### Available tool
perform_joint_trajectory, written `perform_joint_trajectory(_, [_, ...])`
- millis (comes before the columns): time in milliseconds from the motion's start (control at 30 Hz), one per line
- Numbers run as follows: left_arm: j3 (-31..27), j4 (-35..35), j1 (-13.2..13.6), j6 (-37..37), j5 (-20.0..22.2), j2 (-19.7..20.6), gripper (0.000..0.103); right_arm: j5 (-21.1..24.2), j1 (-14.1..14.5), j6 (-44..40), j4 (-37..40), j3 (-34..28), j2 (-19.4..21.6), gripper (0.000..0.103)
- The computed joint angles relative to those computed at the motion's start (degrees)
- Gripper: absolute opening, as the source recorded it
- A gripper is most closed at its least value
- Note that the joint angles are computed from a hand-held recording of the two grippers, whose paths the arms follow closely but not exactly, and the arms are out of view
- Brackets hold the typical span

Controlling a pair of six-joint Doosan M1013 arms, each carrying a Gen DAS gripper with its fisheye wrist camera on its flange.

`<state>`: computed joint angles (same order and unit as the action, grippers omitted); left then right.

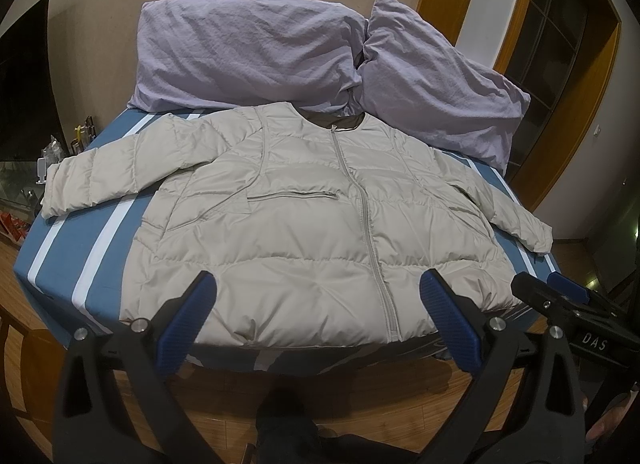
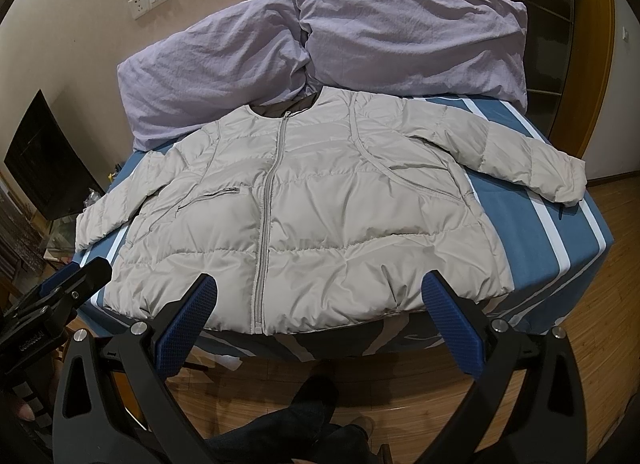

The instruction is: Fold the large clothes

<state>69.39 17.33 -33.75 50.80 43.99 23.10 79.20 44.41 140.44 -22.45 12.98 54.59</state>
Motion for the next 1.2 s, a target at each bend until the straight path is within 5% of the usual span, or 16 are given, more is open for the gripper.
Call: perform_joint_trajectory(1200, [-0.02,-0.04,0.01,0.02,0.0,0.01,0.101,-0.4,-0.02,0.22,-0.01,0.49,-0.25,0.102])
